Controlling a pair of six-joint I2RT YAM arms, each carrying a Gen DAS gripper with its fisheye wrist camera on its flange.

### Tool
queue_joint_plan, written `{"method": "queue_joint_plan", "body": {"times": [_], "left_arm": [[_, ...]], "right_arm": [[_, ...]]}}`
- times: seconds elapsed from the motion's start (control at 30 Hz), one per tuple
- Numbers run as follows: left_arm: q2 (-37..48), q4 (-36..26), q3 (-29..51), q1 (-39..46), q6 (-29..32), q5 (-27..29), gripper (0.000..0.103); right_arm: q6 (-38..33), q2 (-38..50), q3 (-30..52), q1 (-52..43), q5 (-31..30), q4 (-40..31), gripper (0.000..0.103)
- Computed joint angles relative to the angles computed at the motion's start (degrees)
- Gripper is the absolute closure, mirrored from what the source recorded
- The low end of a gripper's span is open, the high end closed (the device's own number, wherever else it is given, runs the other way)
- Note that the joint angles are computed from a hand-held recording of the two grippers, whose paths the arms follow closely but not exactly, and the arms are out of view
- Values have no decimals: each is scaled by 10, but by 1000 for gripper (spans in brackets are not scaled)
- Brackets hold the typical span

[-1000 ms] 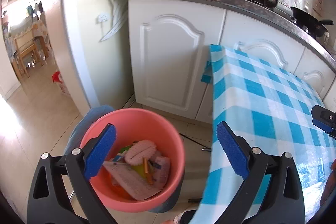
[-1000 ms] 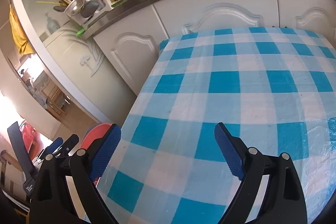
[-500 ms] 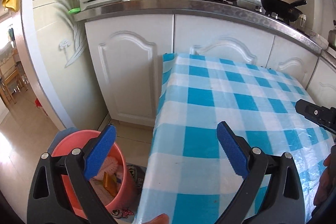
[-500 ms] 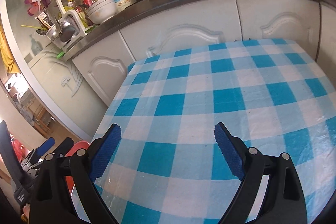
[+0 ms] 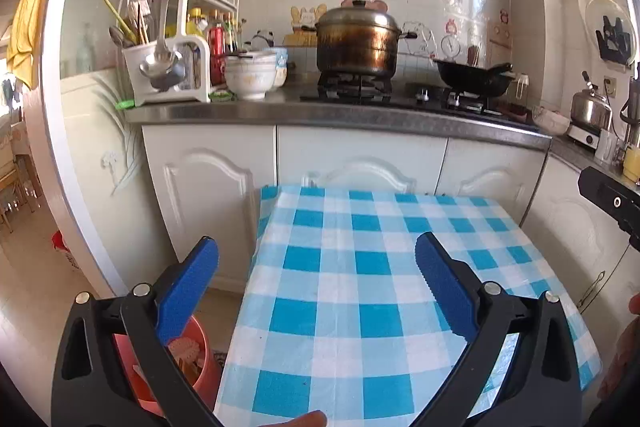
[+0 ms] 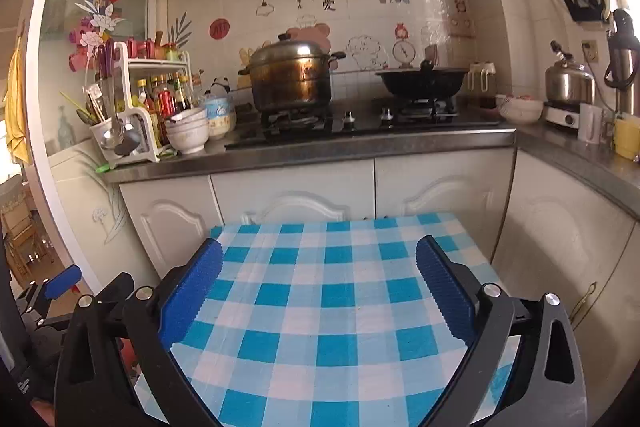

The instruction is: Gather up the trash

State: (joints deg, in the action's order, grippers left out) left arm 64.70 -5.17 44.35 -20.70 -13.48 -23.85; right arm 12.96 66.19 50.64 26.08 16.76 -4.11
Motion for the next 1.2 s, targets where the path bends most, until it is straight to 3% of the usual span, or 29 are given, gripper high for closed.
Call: {"method": "queue_joint_plan", "body": {"times": [0.4, 0.87, 1.2], "left_arm": [[-80, -89, 67, -131, -10, -164, 4], [-133, -135, 91, -205, -1, -238, 4], [-162, -145, 91, -209, -1, -237, 4]], "right_arm": [[-30, -190, 3, 64, 120, -98, 5], [-41, -239, 33, 150, 238, -150, 5], [-75, -249, 34, 218, 347, -130, 5]]}}
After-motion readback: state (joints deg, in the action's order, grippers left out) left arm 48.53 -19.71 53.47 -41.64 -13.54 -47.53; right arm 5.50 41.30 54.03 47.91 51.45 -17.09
